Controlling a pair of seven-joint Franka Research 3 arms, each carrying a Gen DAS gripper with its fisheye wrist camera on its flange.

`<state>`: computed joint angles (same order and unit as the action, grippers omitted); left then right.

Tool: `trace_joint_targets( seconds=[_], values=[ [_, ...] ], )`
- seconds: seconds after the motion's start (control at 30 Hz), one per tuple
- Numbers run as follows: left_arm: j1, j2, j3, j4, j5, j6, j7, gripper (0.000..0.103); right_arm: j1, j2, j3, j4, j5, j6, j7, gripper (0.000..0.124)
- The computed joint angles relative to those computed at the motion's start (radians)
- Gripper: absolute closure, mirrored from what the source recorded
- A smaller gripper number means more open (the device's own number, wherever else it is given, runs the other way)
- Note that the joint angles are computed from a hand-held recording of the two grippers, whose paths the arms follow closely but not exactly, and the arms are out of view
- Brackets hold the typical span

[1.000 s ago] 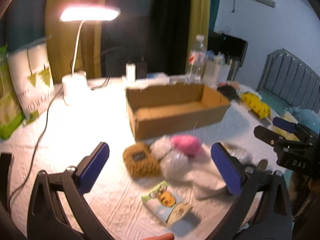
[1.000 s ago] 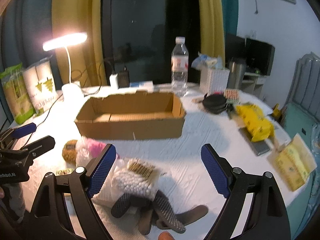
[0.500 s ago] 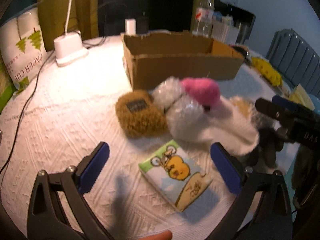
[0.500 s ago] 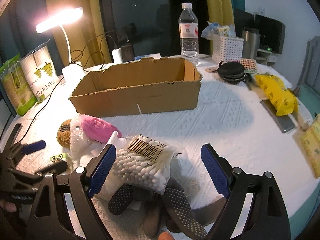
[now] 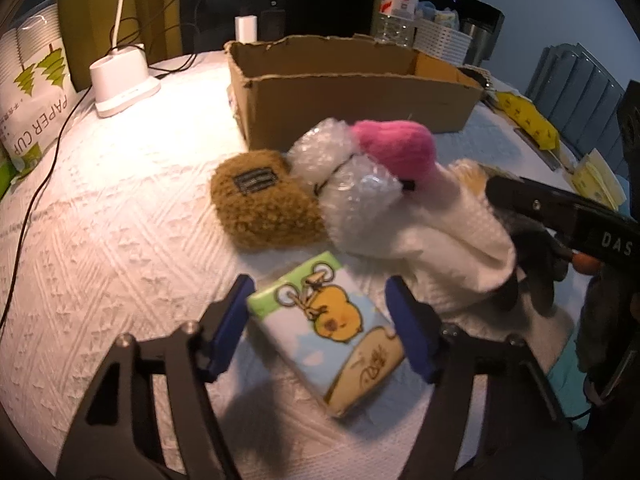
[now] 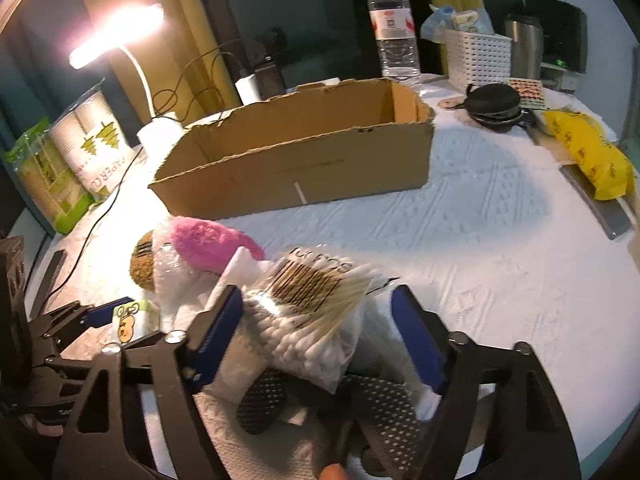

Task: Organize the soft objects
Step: 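Grasp the cartoon tissue pack with the left gripper while the right grasps the cotton swab bag, then carry the tissue pack and swab bag into the cardboard box and open both grippers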

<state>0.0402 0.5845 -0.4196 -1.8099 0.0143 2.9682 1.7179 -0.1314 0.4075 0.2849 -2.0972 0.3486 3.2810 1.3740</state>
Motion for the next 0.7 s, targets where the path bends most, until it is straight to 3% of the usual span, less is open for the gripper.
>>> trace_joint_targets(
  seconds=[0.07, 0.17, 0.23, 0.5, 0.7],
  values=[
    [0.015, 0.000, -0.017, -0.002, -0.007, -0.002, 0.011, 0.037, -0.035, 0.005, 0.040, 0.000, -0.011, 0.003, -0.013, 0.065],
    [0.041, -0.003, -0.047, -0.013, -0.025, 0.002, 0.036, 0.040, 0.006, 0.000, 0.004, 0.000, -0.018, -0.001, -0.020, 0.071],
    [0.053, -0.012, -0.058, -0.026, -0.032, 0.017, 0.047, 0.040, -0.011, -0.004, 0.022, -0.006, -0.020, 0.007, -0.023, 0.074],
    [0.077, -0.030, -0.084, -0.031, -0.034, 0.067, 0.053, 0.040, -0.055, -0.036, 0.057, -0.029, -0.065, 0.051, -0.002, 0.075],
    [0.114, -0.029, -0.133, -0.019, -0.019, 0.113, 0.063, 0.040, -0.141, -0.058, 0.119, -0.045, -0.156, 0.091, 0.061, 0.075]
  ],
)
